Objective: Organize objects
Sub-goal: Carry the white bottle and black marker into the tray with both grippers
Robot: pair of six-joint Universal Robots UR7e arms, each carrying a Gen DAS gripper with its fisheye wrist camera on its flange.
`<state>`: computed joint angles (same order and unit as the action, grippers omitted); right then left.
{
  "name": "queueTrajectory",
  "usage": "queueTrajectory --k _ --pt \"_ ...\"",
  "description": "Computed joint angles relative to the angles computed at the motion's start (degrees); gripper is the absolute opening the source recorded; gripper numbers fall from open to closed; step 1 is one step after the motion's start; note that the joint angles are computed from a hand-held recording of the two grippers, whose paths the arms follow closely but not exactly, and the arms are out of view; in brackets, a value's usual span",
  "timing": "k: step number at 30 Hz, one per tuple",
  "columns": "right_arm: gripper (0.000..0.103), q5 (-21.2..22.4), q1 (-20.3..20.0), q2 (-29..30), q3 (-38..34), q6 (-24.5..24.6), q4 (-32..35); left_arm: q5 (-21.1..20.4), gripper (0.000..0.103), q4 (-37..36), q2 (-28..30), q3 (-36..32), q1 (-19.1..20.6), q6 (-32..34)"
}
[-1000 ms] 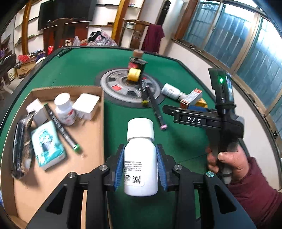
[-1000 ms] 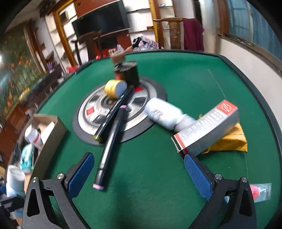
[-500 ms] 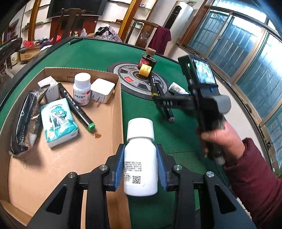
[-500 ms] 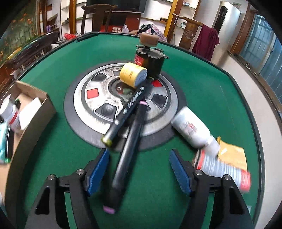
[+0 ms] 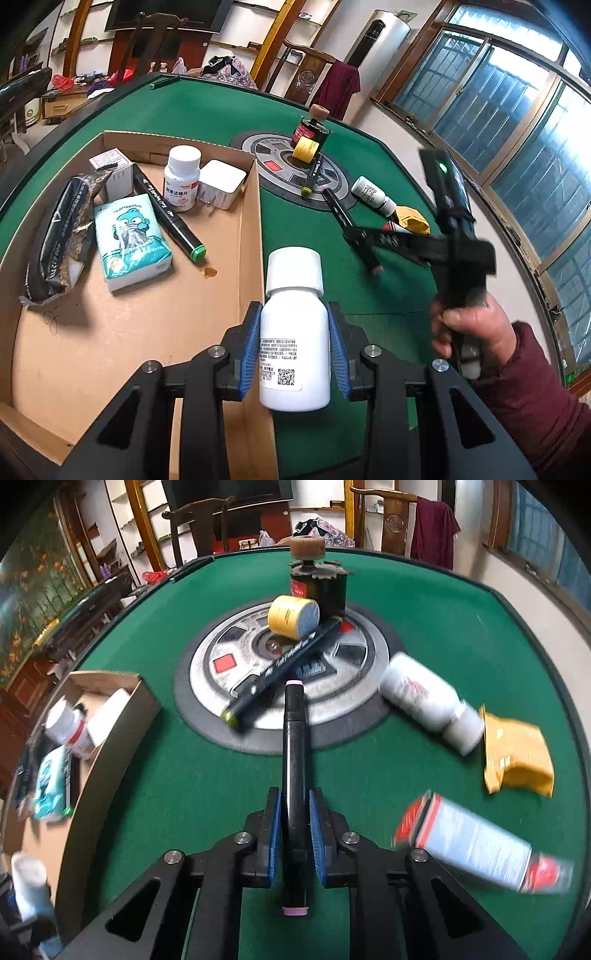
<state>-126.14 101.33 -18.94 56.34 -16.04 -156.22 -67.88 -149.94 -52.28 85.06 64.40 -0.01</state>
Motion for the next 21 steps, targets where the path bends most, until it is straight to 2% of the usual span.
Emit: queueTrajectory --k 4,7,10,13,15,17,21 --pt "0.016 0.8 0.3 -4.1 9.0 -0.4 -4.6 -0.1 0.033 -1.0 -1.1 1.5 -0.1 -0.2" --pt "0.016 -0.9 0.9 -6.1 14.1 -2.3 -8.1 -0.3 0.033 -1.3 -1.3 2.0 -0.1 -0.5" --pt "0.016 -4.6 1.7 -4.5 12.7 -6.2 -9.0 -0.8 0.033 -0.9 -1.3 2.2 -0.2 -1.0" --pt "0.016 -5.9 2.1 -2.1 8.7 -7.2 -7.5 -0.6 0.033 -1.2 -1.7 3.1 -0.6 -1.0" --pt "0.016 -5.3 1.9 -0.7 5.9 -7.1 -6.6 0.0 0.033 -1.7 -2.2 3.7 -0.9 -0.9" --pt "0.017 -3.4 1.4 -0.7 4.7 -4.8 -4.7 0.7 0.033 -2.3 -2.8 4.4 -1.0 -1.0" --pt "0.016 -0.4 0.9 -2.8 8.1 -2.3 -6.5 1.8 0.033 -3.4 -4.0 5.4 -0.8 -1.4"
